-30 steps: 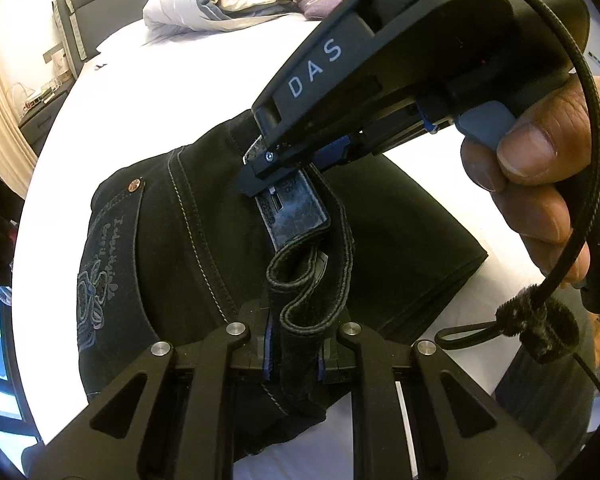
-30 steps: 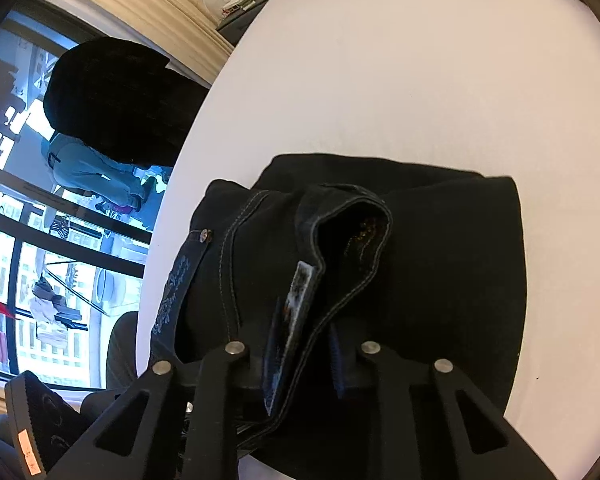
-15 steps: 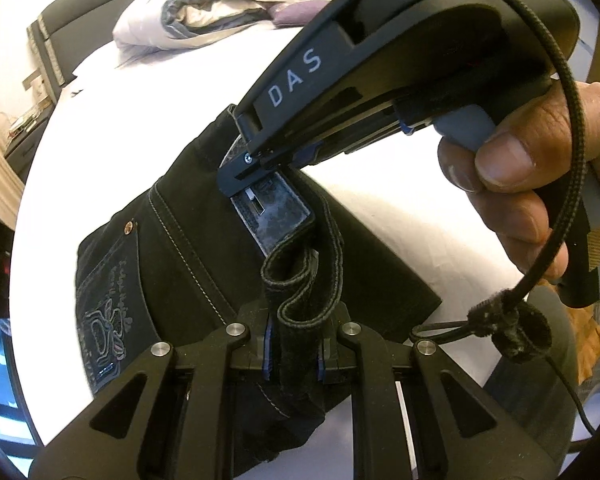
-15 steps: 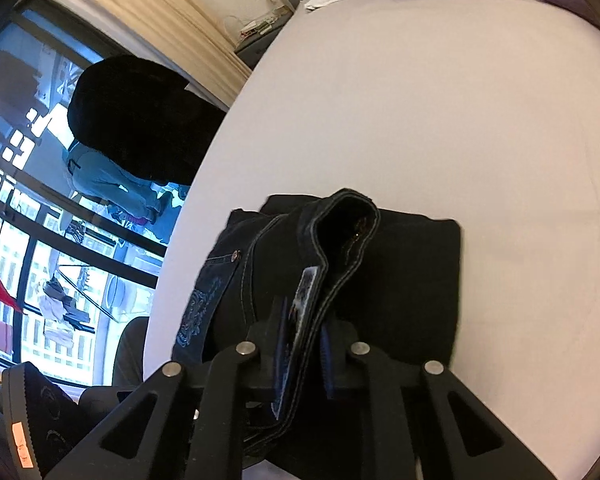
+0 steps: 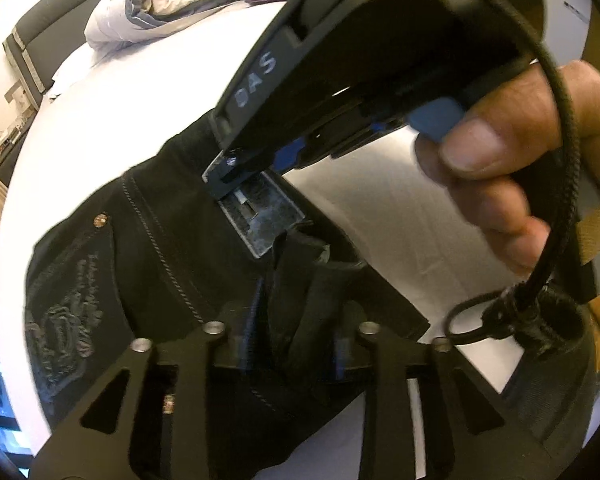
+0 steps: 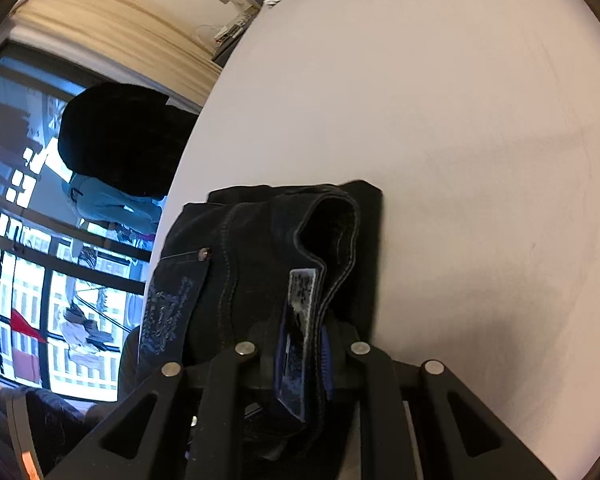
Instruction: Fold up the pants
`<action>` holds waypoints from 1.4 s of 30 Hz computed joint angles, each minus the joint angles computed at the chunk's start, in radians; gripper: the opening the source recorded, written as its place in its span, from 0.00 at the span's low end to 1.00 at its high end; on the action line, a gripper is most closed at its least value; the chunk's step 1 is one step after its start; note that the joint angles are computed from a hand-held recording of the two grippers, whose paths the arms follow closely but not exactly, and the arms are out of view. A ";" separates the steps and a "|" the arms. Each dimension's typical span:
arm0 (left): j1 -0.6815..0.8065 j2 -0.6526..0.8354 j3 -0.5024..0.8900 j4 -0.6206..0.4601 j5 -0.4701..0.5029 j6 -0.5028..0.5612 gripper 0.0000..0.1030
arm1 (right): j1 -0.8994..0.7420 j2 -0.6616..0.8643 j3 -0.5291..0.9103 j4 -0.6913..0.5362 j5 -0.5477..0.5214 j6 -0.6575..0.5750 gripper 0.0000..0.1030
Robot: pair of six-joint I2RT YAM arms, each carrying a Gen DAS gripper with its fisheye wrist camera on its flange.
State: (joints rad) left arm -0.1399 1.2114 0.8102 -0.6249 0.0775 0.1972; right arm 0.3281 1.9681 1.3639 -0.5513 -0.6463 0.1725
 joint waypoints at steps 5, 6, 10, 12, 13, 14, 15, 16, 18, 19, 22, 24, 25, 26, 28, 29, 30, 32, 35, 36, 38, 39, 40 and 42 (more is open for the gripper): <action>0.042 -0.047 -0.003 -0.041 0.131 0.021 0.68 | -0.012 0.004 -0.035 0.093 -0.023 0.052 0.28; 0.072 -0.056 0.006 -0.078 0.189 0.036 0.71 | -0.012 0.000 -0.042 0.106 -0.023 0.067 0.30; 0.261 -0.156 0.018 -0.236 0.358 0.155 0.73 | -0.032 -0.074 -0.076 0.116 0.099 0.140 0.61; 0.393 -0.185 0.032 -0.307 0.435 0.244 0.73 | -0.050 -0.139 -0.118 0.136 0.100 0.154 0.61; 0.478 -0.186 0.046 -0.341 0.471 0.297 0.73 | -0.056 -0.187 -0.158 0.170 0.058 0.165 0.59; 0.561 -0.172 0.064 -0.362 0.503 0.339 0.73 | -0.052 -0.231 -0.193 0.200 0.006 0.167 0.53; 0.646 -0.150 0.083 -0.383 0.543 0.383 0.73 | -0.032 -0.284 -0.234 0.232 -0.055 0.160 0.51; 0.734 -0.120 0.103 -0.407 0.588 0.426 0.73 | -0.014 -0.315 -0.265 0.260 -0.091 0.157 0.49; 0.857 -0.022 0.160 -0.441 0.650 0.506 0.73 | 0.039 -0.362 -0.323 0.308 -0.146 0.147 0.48; 0.888 0.018 0.181 -0.442 0.655 0.520 0.73 | 0.073 -0.371 -0.344 0.311 -0.143 0.130 0.48; 0.913 0.085 0.185 -0.390 0.638 0.507 0.73 | 0.119 -0.314 -0.376 0.280 -0.093 0.134 0.48; 0.915 0.112 0.180 -0.397 0.619 0.517 0.72 | 0.105 -0.264 -0.426 0.311 -0.067 0.165 0.36; 0.925 0.125 0.155 -0.383 0.620 0.545 0.72 | 0.085 -0.262 -0.461 0.354 -0.071 0.184 0.10; 0.939 0.134 0.140 -0.375 0.621 0.578 0.72 | 0.051 -0.253 -0.504 0.417 -0.101 0.222 0.00; 0.958 0.126 0.124 -0.384 0.634 0.628 0.72 | 0.020 -0.252 -0.553 0.498 -0.155 0.272 0.00; 0.961 0.134 0.144 -0.411 0.642 0.645 0.72 | 0.030 -0.260 -0.554 0.493 -0.139 0.265 0.00; 0.971 0.162 0.179 -0.456 0.660 0.675 0.72 | 0.041 -0.271 -0.549 0.474 -0.120 0.249 0.00; 1.001 0.260 0.303 -0.574 0.739 0.751 0.71 | 0.062 -0.252 -0.497 0.440 -0.097 0.239 0.00; 0.969 0.393 0.462 -0.530 0.807 0.636 0.71 | 0.070 -0.221 -0.477 0.449 -0.103 0.250 0.00; 0.961 0.483 0.558 -0.555 0.854 0.601 0.69 | 0.074 -0.209 -0.475 0.467 -0.103 0.263 0.00; 0.922 0.614 0.688 -0.589 0.872 0.538 0.58 | 0.061 -0.212 -0.487 0.475 -0.114 0.264 0.00; 0.904 0.694 0.747 -0.613 0.864 0.515 0.53 | 0.060 -0.220 -0.513 0.496 -0.116 0.270 0.00; 0.891 0.773 0.794 -0.655 0.846 0.522 0.44 | 0.058 -0.220 -0.517 0.503 -0.119 0.276 0.00; 0.866 0.806 0.749 -0.581 0.783 0.524 0.29 | 0.061 -0.232 -0.528 0.507 -0.116 0.290 0.00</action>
